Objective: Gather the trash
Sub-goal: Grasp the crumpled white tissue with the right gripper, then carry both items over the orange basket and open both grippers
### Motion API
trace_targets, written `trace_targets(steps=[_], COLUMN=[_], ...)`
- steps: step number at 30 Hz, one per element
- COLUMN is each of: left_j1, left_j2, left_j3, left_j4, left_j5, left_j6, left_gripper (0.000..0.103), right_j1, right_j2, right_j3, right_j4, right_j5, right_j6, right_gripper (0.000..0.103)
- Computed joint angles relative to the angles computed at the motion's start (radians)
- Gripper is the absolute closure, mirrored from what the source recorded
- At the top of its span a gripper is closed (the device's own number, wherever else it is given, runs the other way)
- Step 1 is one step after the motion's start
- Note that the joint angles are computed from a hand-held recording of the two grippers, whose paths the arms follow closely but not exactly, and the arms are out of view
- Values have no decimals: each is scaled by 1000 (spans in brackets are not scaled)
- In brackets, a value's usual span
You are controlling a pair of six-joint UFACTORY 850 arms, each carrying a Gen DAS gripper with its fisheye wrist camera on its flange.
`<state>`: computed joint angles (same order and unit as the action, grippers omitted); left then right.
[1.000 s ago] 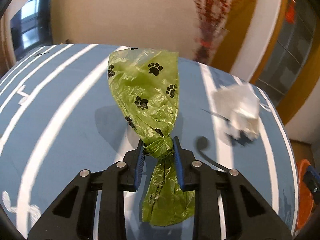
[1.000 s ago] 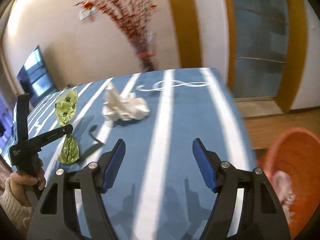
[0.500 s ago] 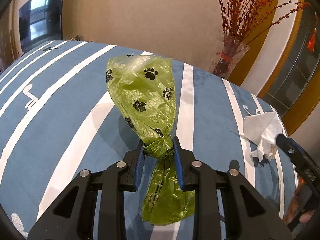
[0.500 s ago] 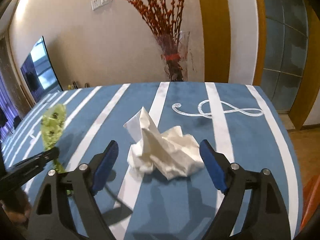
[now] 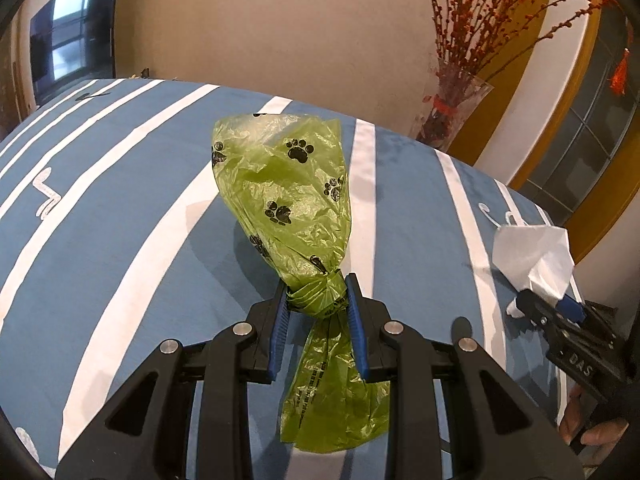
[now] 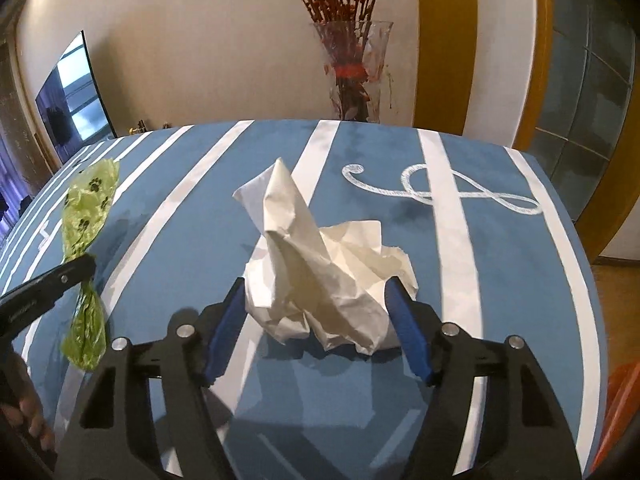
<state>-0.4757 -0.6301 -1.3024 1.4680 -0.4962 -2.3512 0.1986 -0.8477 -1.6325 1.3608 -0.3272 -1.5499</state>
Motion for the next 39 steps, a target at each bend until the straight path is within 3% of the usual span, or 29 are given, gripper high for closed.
trace_targets(steps=[10, 22, 32, 39], left_j1=[-57, -144, -208, -252], left_j2=[-4, -45, -115, -185], left_j3=[-38, -143, -281, -408], left_j4=[19, 11, -44, -133], left_j5=[15, 64, 118, 172], left_j6=[14, 104, 249, 401], left_gripper=[76, 76, 76, 76], right_j1=[-90, -249, -357, -440], right_j2=[134, 333, 433, 456], right_j3=[199, 436, 564, 602], right_j4=[252, 511, 753, 821], right_j5=[-62, -165, -175, -184], right_j6=[-251, -496, -742, -794], right_gripper=[39, 39, 38, 38])
